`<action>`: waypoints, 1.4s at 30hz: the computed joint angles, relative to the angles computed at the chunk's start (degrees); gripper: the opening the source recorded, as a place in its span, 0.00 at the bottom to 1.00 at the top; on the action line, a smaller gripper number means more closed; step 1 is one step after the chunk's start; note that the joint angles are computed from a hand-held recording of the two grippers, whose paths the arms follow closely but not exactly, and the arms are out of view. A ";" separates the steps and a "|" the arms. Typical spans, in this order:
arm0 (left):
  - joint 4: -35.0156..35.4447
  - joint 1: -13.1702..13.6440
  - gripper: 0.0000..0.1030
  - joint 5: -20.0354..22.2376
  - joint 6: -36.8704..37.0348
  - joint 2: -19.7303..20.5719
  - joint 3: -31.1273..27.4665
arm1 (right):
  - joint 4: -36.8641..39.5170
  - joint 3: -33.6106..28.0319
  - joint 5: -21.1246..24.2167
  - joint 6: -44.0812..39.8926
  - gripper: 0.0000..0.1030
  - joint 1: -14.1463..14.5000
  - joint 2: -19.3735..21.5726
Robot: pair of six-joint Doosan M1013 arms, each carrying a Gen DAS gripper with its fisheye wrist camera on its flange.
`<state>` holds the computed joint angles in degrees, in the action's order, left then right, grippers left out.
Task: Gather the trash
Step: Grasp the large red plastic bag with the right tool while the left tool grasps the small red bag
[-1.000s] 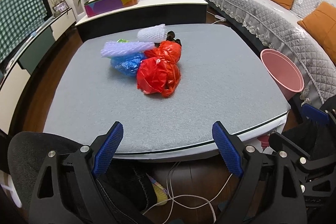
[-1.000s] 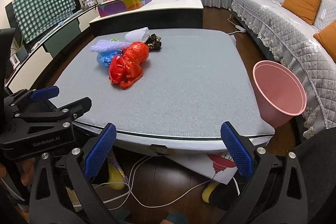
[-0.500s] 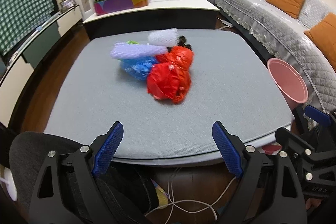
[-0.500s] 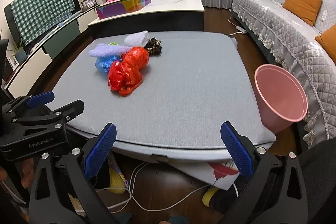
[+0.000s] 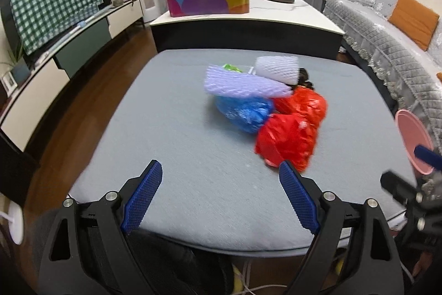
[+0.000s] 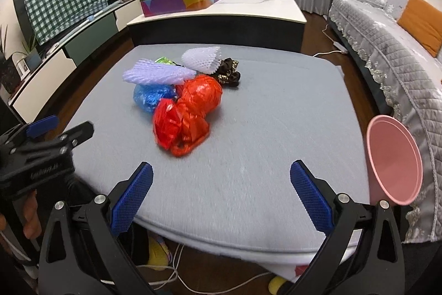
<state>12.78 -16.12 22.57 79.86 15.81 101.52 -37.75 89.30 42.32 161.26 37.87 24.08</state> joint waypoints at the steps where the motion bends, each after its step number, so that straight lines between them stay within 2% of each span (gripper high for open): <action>1: 1.11 0.02 0.81 0.04 -1.02 0.36 -0.18 | 0.73 -0.96 0.18 -1.01 0.95 -0.43 0.69; 3: 2.22 0.17 0.81 0.78 -2.16 1.11 -0.59 | 1.90 -3.12 0.68 -2.77 0.95 -1.44 2.36; 7: -3.73 1.02 0.81 3.20 2.45 2.36 -1.72 | 5.95 -7.46 1.80 -6.85 0.95 -3.21 5.73; 11: -4.57 1.05 0.81 2.38 4.07 2.43 -1.45 | 9.15 -11.95 3.21 -11.08 0.95 -4.42 9.40; 15: -5.86 1.08 0.81 3.06 5.55 2.87 -1.80 | 11.02 -14.38 3.52 -12.21 0.95 -5.20 11.70; 18: -7.48 1.31 0.81 3.42 6.95 3.05 -1.95 | 12.97 -16.35 5.49 -14.37 0.95 -5.55 13.38; 19: -7.83 1.34 0.81 3.63 7.26 3.14 -2.04 | 14.06 -16.47 5.40 -14.86 0.92 -5.69 13.64; 22: -8.25 1.34 0.81 4.01 7.77 3.31 -2.19 | 19.74 -15.55 3.12 -19.26 0.51 -6.25 13.52; 26: -7.90 1.21 0.81 4.03 7.63 3.33 -2.17 | 18.34 -13.71 2.32 -17.17 0.45 -5.82 12.13; 34: -6.16 0.91 0.81 3.71 5.63 3.27 -2.03 | 15.68 -5.22 -0.29 -12.48 0.44 -5.92 5.14; 39: -3.66 0.48 0.81 4.00 3.01 3.35 -2.14 | 8.71 0.98 -0.35 -5.24 0.44 -5.10 0.52; 42: -4.79 0.41 0.81 6.07 3.84 3.75 -3.08 | 4.88 4.30 1.20 -2.06 0.45 -4.75 -1.63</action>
<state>7.99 -15.71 28.64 83.70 19.57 98.44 -32.88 93.61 43.53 159.20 33.12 22.45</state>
